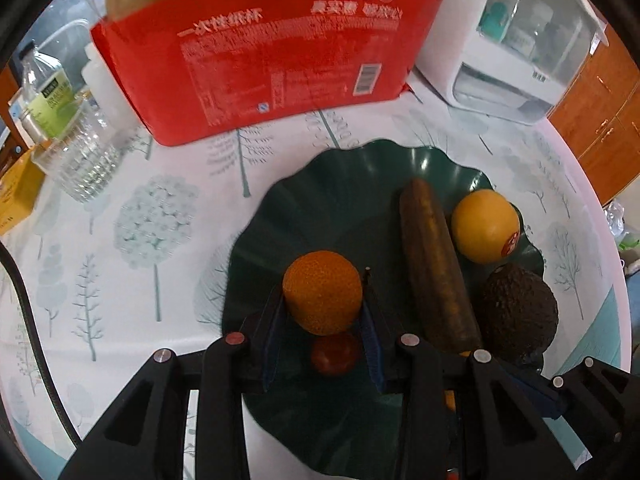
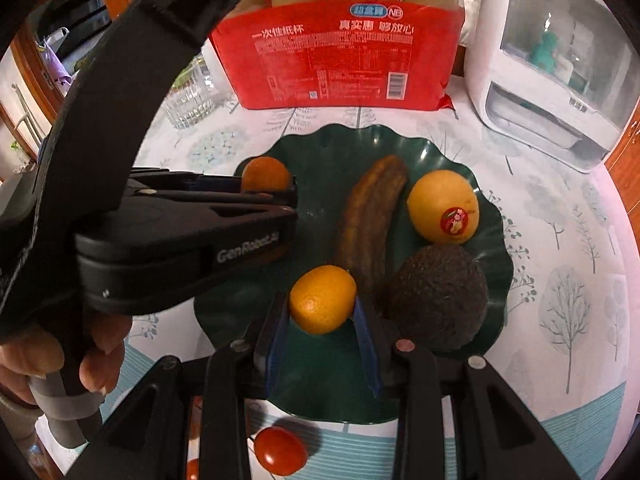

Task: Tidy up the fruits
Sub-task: 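Place both oranges onto the green plate and open both grippers, then withdraw both grippers from the plate back over the placemat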

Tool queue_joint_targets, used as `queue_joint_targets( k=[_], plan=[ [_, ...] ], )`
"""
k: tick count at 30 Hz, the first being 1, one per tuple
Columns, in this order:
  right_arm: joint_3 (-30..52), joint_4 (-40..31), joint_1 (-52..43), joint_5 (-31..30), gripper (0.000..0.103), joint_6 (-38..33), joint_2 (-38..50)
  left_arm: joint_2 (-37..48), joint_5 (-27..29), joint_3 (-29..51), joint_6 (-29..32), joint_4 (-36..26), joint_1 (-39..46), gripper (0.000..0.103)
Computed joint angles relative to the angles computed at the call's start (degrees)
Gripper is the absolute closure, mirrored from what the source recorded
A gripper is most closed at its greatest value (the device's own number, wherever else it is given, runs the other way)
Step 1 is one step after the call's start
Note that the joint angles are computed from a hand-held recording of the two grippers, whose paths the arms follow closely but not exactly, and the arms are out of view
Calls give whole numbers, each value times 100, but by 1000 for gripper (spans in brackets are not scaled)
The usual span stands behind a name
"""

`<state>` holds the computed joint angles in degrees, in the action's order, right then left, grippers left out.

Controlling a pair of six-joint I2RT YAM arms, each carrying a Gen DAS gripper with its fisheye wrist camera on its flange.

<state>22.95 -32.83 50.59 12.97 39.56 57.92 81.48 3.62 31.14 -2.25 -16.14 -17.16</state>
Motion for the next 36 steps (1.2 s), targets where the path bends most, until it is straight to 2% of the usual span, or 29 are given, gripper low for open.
queue_joint_targets(
  k=[2,4,7,17,22,28,36],
  plan=[
    [5,-24,17,-2,68,4,12,-19,-2,-51,-13,78,-45,62],
    [-10,-41,-11,-10,63,-9,-31,-151,11,-102,-32,67,-58,40],
    [10,-92,54,29,59,51,-91,-427,-39,-172,-27,15,-58,34],
    [285,-794,572,379,59,419,-571,-1199,-88,-179,11,-598,65,26],
    [511,-1281,974,638,59,753,-783,-1893,-50,-206,55,-1148,211,25],
    [886,-2079,1884,1103,59,1558,-972,-3072,154,-128,142,-2213,523,24],
    [1459,-3286,3496,1696,59,3220,-978,-4609,555,242,519,-3785,1256,22]
  ],
)
